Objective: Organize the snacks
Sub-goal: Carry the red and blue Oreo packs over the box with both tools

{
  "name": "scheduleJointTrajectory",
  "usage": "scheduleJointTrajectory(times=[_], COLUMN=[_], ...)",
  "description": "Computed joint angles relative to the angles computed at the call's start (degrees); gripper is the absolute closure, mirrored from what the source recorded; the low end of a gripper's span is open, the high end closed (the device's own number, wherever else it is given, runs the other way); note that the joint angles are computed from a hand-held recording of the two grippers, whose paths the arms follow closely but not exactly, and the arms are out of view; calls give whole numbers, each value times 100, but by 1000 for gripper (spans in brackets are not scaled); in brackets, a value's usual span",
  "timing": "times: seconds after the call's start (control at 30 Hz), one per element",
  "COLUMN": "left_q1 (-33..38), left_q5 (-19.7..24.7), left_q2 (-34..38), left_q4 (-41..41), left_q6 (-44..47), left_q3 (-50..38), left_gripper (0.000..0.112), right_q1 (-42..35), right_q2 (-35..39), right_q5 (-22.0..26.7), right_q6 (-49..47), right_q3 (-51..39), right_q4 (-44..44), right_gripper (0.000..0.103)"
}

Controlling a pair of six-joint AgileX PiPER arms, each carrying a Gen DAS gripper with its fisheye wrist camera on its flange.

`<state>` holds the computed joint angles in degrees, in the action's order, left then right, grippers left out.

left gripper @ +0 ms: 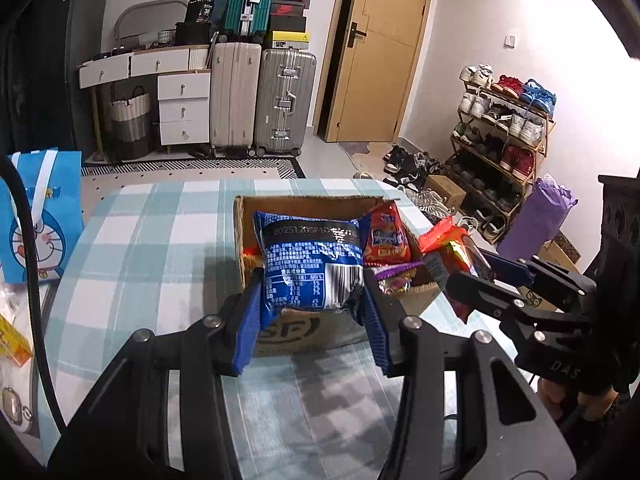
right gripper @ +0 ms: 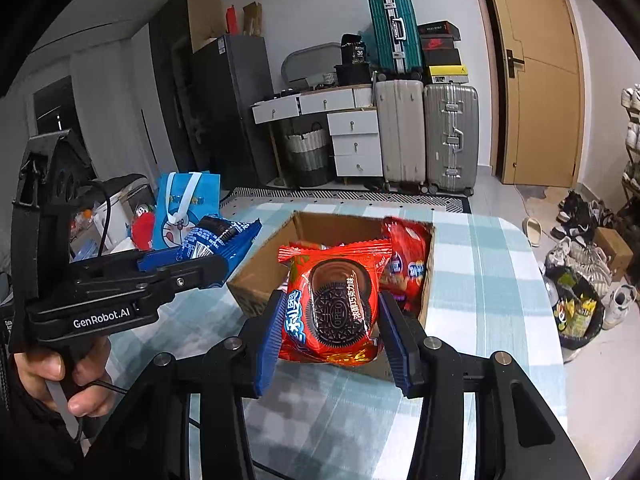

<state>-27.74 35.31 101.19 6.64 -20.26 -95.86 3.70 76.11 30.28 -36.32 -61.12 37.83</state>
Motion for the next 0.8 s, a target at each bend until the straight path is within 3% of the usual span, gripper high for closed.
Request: scheduleJointTrajectory(times=[0.27,0.5,0.8], left_q1=[157,290,417], left_q5=[250,700,1347], left_q2=[449,1330,2540], left_q4=[-177,-346,-469], left_q6=[273,553,743], left_q3=[-728,-1845,-3405], left_gripper=[69,69,69], right_q1=[35,-54,28], right_q2=[486,1134,2157], right_q5=[34,198,344], right_q6=[-49,-262,251], right_q3=[-481,-1005,-2088], right_q4=[85,526,243], right_gripper=[57,57,57])
